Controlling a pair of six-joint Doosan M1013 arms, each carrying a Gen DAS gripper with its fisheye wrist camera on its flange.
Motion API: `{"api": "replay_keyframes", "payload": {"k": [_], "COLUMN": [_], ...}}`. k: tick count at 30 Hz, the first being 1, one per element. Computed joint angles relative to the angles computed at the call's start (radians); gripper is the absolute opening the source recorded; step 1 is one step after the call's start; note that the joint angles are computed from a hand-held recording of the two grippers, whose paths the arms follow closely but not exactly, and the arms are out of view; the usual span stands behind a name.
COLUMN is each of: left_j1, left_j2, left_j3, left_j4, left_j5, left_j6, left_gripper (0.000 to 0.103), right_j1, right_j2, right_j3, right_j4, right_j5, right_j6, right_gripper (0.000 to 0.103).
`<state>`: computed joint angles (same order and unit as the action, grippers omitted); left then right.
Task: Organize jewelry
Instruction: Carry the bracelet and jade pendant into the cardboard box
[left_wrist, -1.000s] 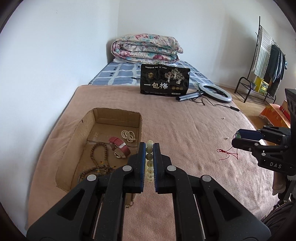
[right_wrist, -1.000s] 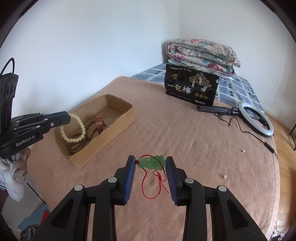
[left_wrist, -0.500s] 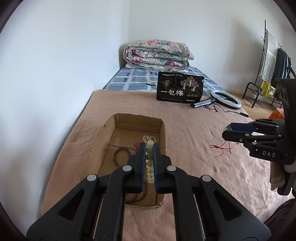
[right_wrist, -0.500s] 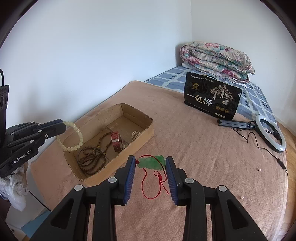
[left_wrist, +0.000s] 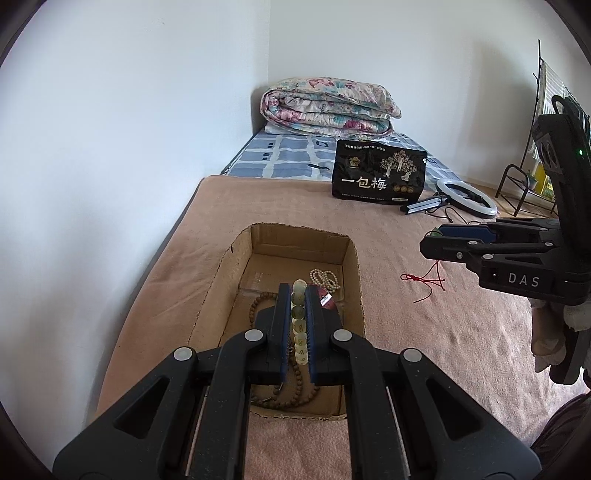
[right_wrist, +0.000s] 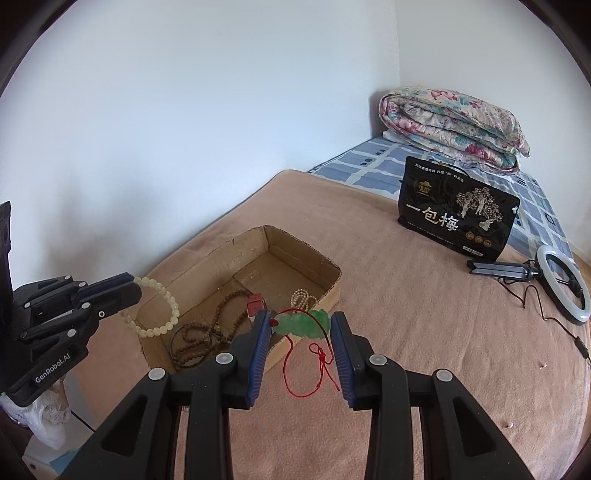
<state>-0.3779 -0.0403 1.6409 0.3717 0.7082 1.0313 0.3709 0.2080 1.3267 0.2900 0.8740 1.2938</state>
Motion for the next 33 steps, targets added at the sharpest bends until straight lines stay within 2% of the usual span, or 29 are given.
{"api": "replay_keyframes", "payload": {"k": [23, 33], "left_j1": [0.03, 0.039], "left_j2": [0.027, 0.033], "left_j3": [0.013, 0.014], "left_j4": [0.04, 0.016], "left_j5": [-0.002, -0.01], "left_j6": [-0.007, 0.015], "left_gripper": [0.005, 0.005], "right_j1": [0.029, 0.038], "right_j2": [0.117, 0.153], "right_j3": [-0.109, -0.135], "right_j4": [0.003, -0.019], "right_j5": [0.026, 0.04], "right_j6": [0.033, 0.062], "right_gripper": [0.034, 0.034]}}
